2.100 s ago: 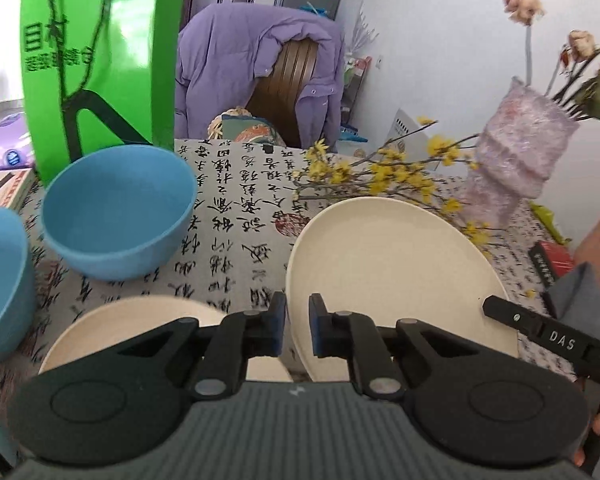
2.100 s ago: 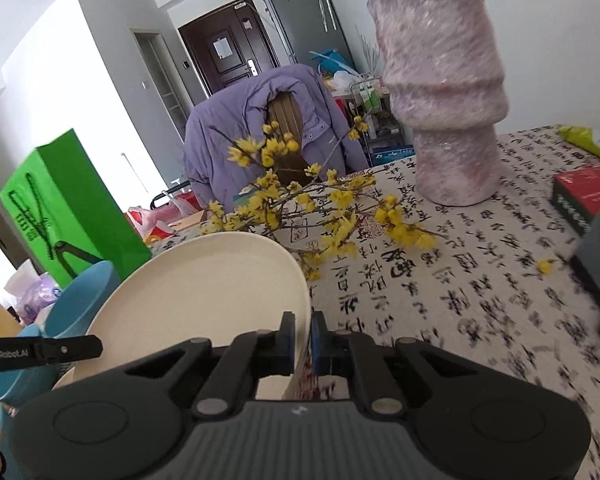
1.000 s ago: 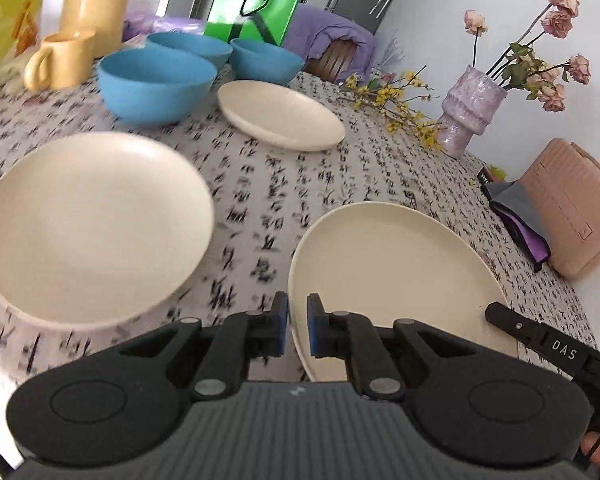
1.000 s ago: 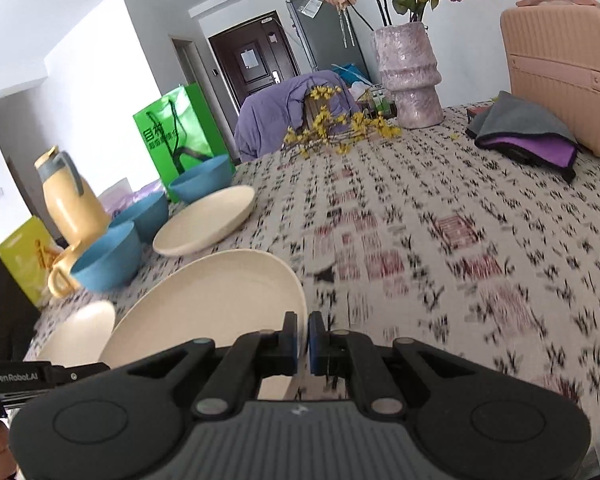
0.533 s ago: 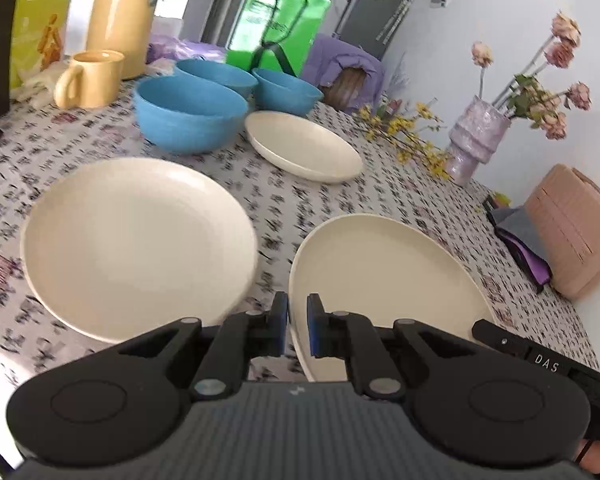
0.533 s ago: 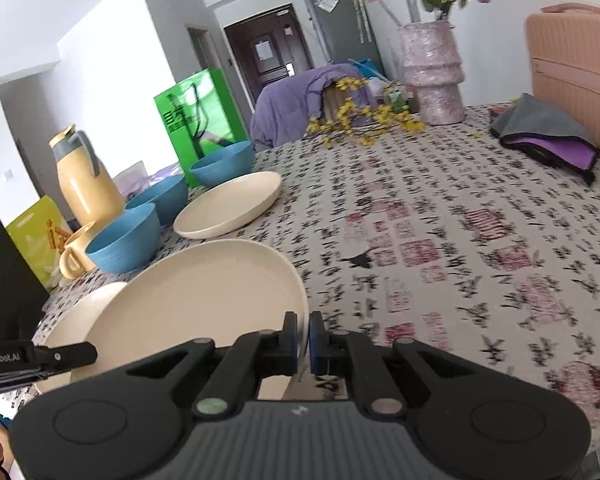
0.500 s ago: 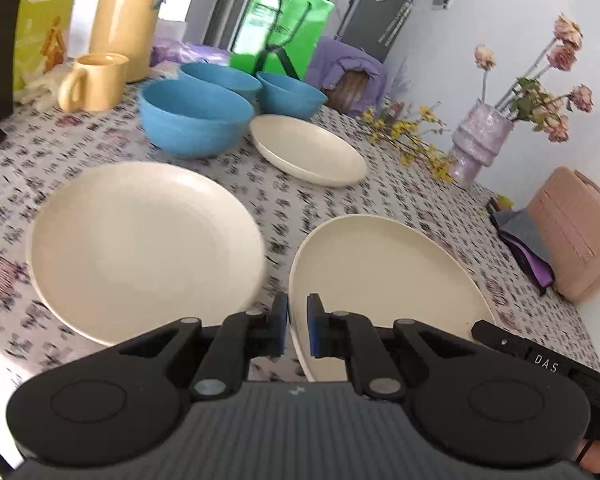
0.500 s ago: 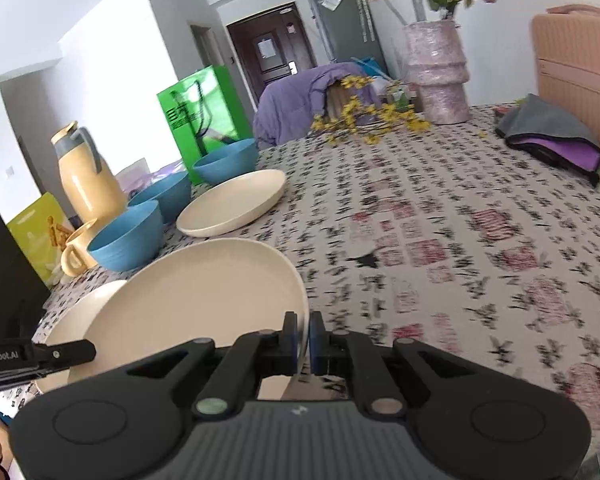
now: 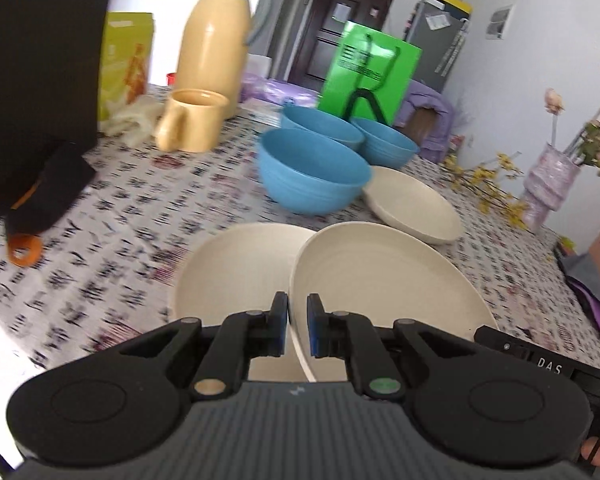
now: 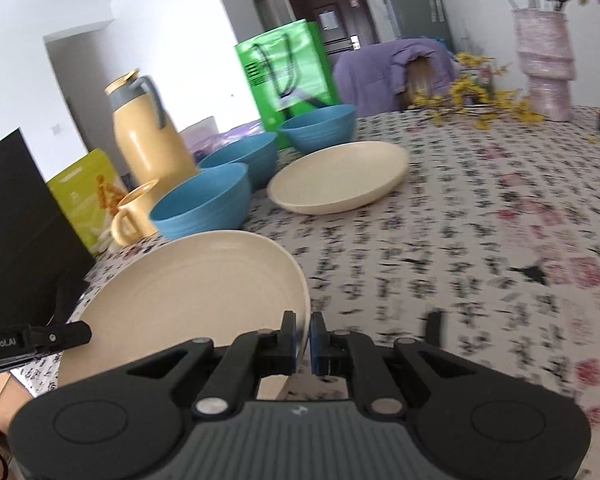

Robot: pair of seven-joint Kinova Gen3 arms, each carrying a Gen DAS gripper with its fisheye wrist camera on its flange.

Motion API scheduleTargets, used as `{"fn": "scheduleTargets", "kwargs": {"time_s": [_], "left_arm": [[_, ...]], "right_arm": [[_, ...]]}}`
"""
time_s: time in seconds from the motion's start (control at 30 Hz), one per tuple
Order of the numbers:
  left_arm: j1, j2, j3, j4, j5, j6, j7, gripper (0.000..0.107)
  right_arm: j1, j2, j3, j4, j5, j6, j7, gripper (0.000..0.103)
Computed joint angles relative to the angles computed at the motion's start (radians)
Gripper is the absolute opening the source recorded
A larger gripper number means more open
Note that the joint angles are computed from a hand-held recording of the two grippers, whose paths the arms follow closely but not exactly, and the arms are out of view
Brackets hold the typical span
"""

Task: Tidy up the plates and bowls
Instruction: 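Carry the second plate with both grippers and lower it onto the first plate, then open both grippers to release the second plate on the stack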

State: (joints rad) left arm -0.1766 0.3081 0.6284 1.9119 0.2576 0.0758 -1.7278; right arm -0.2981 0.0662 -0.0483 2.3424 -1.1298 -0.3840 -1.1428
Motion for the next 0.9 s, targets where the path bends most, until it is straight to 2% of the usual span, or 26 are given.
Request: {"fn": "scheduleTargets", "kwargs": {"time_s": [0.33, 0.6, 0.9], "left_arm": [[0.016, 0.017, -0.085, -0.042, -0.017, 0.011, -0.003, 0.01], [0.09, 0.036, -0.19, -0.068, -0.033, 0.028, 0.007, 0.01], [0.091, 0.072, -0.196, -0.09, -0.026, 0.052, -0.018, 0.01]], "right_arm": [[-0.06, 0.092, 0.051, -0.12, -0.019, 0.057, 0.075, 0.008], [-0.126, 0.143, 0.103, -0.179, -0.123, 0.074, 0.204, 0.009], [-0.144, 0.172, 0.074, -0.208, -0.244, 0.002, 0.356, 0.014]]}}
